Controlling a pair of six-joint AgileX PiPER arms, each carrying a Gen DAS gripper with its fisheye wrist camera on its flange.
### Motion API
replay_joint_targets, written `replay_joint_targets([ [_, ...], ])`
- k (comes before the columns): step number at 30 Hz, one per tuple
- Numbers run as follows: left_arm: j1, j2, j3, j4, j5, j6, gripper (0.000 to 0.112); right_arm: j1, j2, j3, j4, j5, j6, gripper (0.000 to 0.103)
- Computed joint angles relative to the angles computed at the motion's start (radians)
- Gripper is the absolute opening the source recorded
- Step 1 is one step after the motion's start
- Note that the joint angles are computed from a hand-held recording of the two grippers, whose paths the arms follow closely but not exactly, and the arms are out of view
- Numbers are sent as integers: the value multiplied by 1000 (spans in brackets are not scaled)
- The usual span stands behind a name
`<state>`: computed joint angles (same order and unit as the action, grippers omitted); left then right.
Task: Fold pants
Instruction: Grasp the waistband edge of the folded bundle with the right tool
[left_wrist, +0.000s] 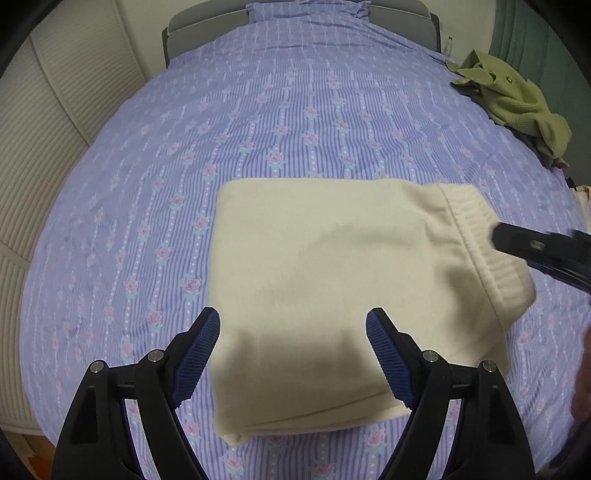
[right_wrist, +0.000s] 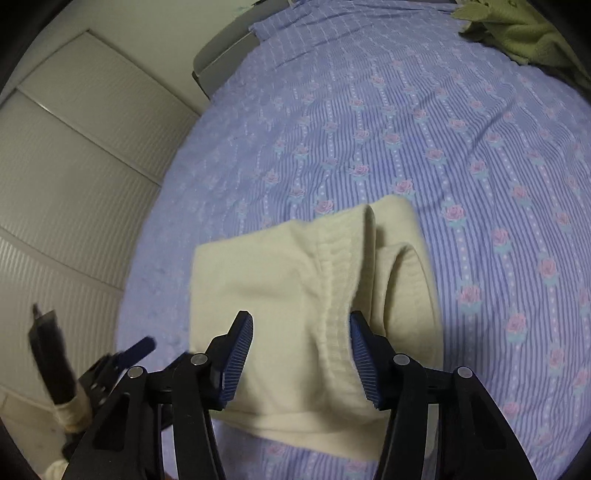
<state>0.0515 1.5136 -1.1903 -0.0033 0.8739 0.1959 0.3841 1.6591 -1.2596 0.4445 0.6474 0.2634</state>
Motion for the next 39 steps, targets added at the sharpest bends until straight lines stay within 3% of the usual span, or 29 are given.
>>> replay_joint_targets([
  [2, -3, -2, -3, 13, 3, -10, 81, -10, 77, -68, -44, 35, 32, 55],
  [4, 0, -8, -8, 11, 6, -13, 81, -30, 131, -118, -58, 74, 53, 47],
  [6, 5, -17, -10, 5, 8, -19, 81, -44, 160, -155, -78, 130, 70, 17],
  [7, 7, -19, -12, 2, 10, -19, 81, -57, 152, -152, -73, 139, 63, 11],
  [10, 8, -27, -15, -8, 17, -18, 81, -77, 35, -49, -40, 98, 41, 7],
  [13, 0, -37, -11, -12, 25, -9, 81, -67, -108, 74, -101, 26, 88, 6],
  [19, -46, -62, -10, 48, 45, -23, 81, -123, -29, 188, -74, -14, 137, 7],
  [22, -51, -74, -7, 57, 51, -20, 81, -118, -18, 174, -117, 11, 182, 16],
  [24, -50, -77, 0, 66, 49, -33, 82, -101, -20, 138, -202, 66, 244, 43],
  [28, -40, -87, 25, 70, 44, -47, 84, -97, -98, 137, -261, 111, 283, 59],
  [30, -40, -91, 40, 80, 42, -55, 85, -81, -145, 164, -272, 67, 295, 79],
  [34, -44, -91, 59, 109, 50, -68, 85, -100, -111, 188, -170, 8, 202, 80],
  [39, -51, -103, 73, 132, 51, -68, 85, -116, -21, 243, 90, -34, 24, 80],
])
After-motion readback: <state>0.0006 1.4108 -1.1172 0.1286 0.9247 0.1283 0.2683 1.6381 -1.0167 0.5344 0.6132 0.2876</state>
